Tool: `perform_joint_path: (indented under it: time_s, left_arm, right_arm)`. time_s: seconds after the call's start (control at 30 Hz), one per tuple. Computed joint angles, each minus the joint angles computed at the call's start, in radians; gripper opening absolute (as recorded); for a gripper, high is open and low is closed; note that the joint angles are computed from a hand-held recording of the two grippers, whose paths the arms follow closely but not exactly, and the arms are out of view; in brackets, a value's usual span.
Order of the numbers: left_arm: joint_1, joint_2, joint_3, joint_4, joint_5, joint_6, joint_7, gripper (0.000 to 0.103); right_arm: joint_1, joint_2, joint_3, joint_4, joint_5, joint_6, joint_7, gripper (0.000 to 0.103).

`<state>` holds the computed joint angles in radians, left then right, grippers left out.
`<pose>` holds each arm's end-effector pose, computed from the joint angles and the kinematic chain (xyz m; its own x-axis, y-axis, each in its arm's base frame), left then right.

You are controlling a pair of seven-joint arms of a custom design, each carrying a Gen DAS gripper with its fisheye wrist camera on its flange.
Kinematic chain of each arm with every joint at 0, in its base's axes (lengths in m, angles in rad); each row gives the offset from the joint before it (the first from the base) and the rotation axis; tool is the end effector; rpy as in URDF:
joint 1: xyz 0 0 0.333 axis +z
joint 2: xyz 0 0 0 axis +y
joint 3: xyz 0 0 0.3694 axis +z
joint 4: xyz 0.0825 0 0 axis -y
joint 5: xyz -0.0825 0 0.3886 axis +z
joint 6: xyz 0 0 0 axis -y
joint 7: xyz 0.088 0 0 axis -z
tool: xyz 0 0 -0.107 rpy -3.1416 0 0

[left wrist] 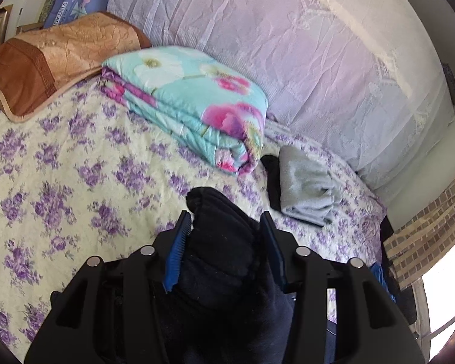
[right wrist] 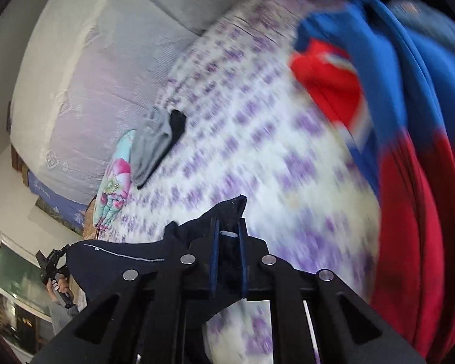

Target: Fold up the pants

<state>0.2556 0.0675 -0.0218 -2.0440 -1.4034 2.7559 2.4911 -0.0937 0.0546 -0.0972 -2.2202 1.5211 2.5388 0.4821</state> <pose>0.5740 0.1788 0.5045 0.1794 -0.8075 0.5619 -0.5320 -0.5601 -0.6350 0.5455 -0.1169 0.4200 -0.0384 -0.7620 -0.6465 -0.7076 0.4775 -0.5208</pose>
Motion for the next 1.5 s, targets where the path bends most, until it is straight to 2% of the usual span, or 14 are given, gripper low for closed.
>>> perform_joint_path:
  time_s: [0.03,0.13,0.3,0.37,0.43,0.67,0.77,0.87,0.93,1.03,1.07,1.13,1.23,1.5]
  left_arm:
    - [0.005,-0.002,0.003,0.012,-0.024,0.001,0.007,0.0]
    - [0.033,0.002,0.024,0.07,-0.141,-0.042,0.05,0.0]
    - [0.033,0.047,0.013,0.107,0.162,-0.099,-0.126,0.0]
    - [0.02,0.064,-0.001,0.087,0.313,-0.091,-0.188,0.008]
    - [0.018,0.095,-0.015,0.081,0.404,-0.079,-0.233,0.036]
    - [0.086,0.267,-0.051,0.206,0.606,-0.196,-0.391,0.054]
    - [0.106,0.332,-0.064,0.275,0.681,-0.23,-0.46,0.07]
    - [0.128,0.392,-0.084,0.333,0.742,-0.282,-0.52,0.071]
    - [0.178,0.423,-0.139,0.361,0.74,-0.371,-0.504,0.062]
    - [0.165,0.372,-0.157,0.273,0.735,-0.265,-0.464,0.04]
    - [0.173,0.347,-0.173,0.24,0.7,-0.224,-0.443,0.037]
    - [0.214,0.292,-0.221,0.19,0.558,-0.178,-0.349,0.014]
    - [0.239,0.225,-0.235,0.174,0.371,-0.186,-0.238,0.014]
    - [0.161,0.197,-0.157,0.26,0.189,-0.048,-0.195,0.014]
  right_arm:
    - [0.007,0.016,0.006,0.045,-0.013,0.026,0.004,0.011]
    - [0.013,0.103,0.02,0.213,-0.06,0.056,0.047,0.011]
    - [0.016,0.266,0.066,0.45,-0.24,0.1,0.202,0.011]
    - [0.007,0.287,0.088,0.462,-0.278,0.101,0.23,0.011]
    - [-0.01,0.297,0.11,0.451,-0.291,0.104,0.24,0.011]
    - [-0.054,0.29,0.125,0.384,-0.284,0.107,0.291,0.011]
    - [-0.057,0.291,0.124,0.37,-0.291,0.107,0.309,0.011]
    - [-0.063,0.293,0.129,0.365,-0.274,0.104,0.31,0.011]
    - [-0.065,0.29,0.13,0.36,-0.261,0.103,0.301,0.011]
    - [-0.067,0.285,0.128,0.35,-0.245,0.103,0.297,0.011]
    - [-0.069,0.284,0.126,0.348,-0.239,0.099,0.299,0.011]
    - [-0.072,0.281,0.124,0.346,-0.223,0.098,0.294,0.011]
    - [-0.076,0.278,0.124,0.362,-0.183,0.097,0.276,0.011]
    - [-0.051,0.382,0.146,0.598,-0.255,0.117,0.32,0.011]
